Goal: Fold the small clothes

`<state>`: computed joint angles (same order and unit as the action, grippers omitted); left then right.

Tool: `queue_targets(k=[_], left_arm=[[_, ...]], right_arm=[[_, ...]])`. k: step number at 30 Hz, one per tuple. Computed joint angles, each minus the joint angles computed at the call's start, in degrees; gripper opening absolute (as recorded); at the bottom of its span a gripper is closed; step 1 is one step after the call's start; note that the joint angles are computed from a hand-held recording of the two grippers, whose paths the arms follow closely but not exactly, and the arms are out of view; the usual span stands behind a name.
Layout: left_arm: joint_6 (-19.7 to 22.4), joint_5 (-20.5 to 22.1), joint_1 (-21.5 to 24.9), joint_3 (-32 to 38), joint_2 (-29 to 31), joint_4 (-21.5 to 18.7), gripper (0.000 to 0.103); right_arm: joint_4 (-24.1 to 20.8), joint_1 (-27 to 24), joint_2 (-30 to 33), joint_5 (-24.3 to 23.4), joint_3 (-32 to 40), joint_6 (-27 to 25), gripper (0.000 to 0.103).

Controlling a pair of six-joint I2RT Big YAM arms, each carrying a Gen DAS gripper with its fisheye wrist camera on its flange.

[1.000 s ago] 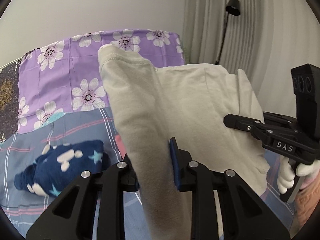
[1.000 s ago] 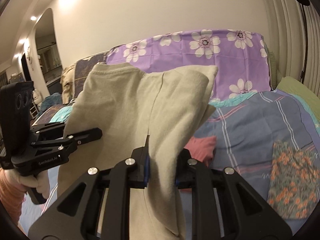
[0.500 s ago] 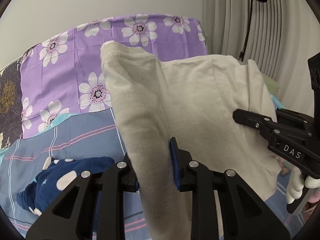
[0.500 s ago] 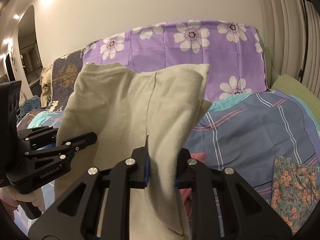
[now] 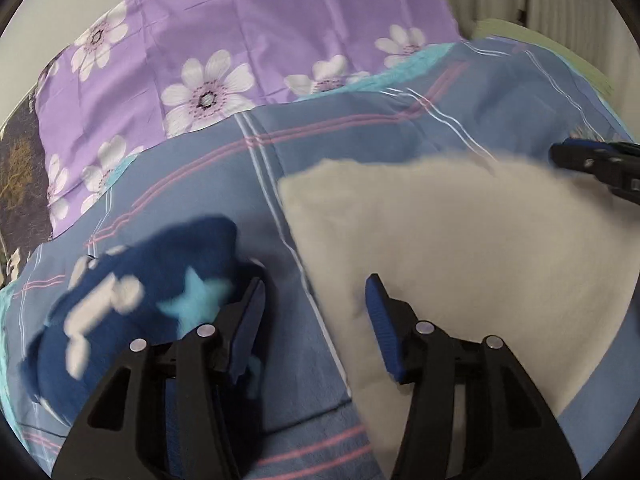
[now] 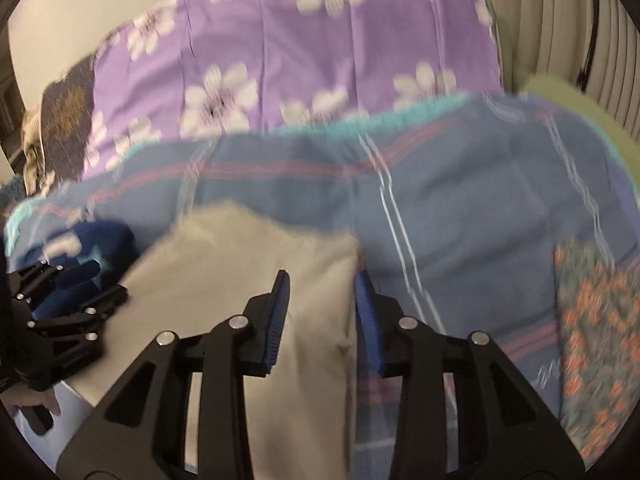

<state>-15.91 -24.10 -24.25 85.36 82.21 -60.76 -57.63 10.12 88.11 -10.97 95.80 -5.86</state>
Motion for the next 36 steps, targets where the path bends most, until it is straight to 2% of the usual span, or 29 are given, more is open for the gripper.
queue_targets(k=[2,4,7,9,11,13,14,16,18,20,22,26,27,31,32,36], left_arm=[[-1.41,0.88,-0.38,-2.81,-2.09,1.76,0.045],[-3.65,1.85,-0.82,-3.73,-3.19,1.71,0.042],[-3.24,-0.88,-3.12,-4.26,-4.17,0.55,0.041],[-3.41,-1.45,-4.07,-4.54,-4.77,-0.15,0.041],[-4.28,-0.27,-4.48,-5.81,-6.67,-0.55,0.041],[-5.59,0.46,-5.18,-7.59,-9.45,0.06,0.043],[-6.83,0.29,-6.25,-8.94,-11.46,0.57,0.044],[-8.89,-1.17,-8.91,-11.51,-15.4,1.21,0.05],[-10.65,-2.5,-11.85,-13.44,-18.65,1.29,0.055],[-13.12,-5.58,-16.0,-14.79,-21.81,0.35,0.058],[-16.45,-9.45,-20.18,-15.11,-24.02,-1.55,0.068],[-25.61,-16.13,-29.89,-14.12,-27.06,-6.56,0.076],[-28.93,-18.77,-32.92,-13.12,-26.99,-9.06,0.081],[-36.61,-27.04,-42.19,-9.93,-25.91,-15.89,0.088],[-39.7,-29.89,-45.25,-8.45,-24.92,-18.99,0.09],[-48.45,-36.27,-52.61,-4.59,-22.21,-27.73,0.094]], right_arm=[[0.15,-0.84,-1.12,-0.05,-3.92,-0.81,0.036],[2.97,-1.63,-3.74,0.04,-8.56,0.64,0.037],[3.7,-2.71,-6.47,-0.58,-11.43,2.17,0.037],[3.88,-2.95,-8.52,-0.32,-13.01,0.84,0.037],[3.43,-2.36,-11.78,1.94,-15.22,-2.13,0.037],[4.07,-2.29,-15.96,2.24,-18.21,-4.34,0.037],[4.29,-2.79,-18.48,1.1,-19.83,-5.0,0.038],[3.94,-4.88,-23.73,-3.26,-22.78,-5.27,0.047],[3.78,-6.68,-27.97,-6.7,-25.04,-5.14,0.052],[2.5,-9.11,-32.86,-10.42,-27.14,-5.33,0.054],[0.35,-11.64,-37.14,-13.5,-28.4,-5.42,0.063],[-4.36,-15.9,-43.52,-17.14,-29.19,-6.7,0.068],[-4.99,-16.38,-44.63,-17.59,-29.21,-6.87,0.071],[-8.38,-20.62,-50.13,-20.95,-29.38,-7.88,0.076],[-9.62,-22.04,-51.03,-22.42,-29.2,-8.33,0.077],[-14.35,-26.71,-54.02,-26.28,-27.78,-10.82,0.082]])
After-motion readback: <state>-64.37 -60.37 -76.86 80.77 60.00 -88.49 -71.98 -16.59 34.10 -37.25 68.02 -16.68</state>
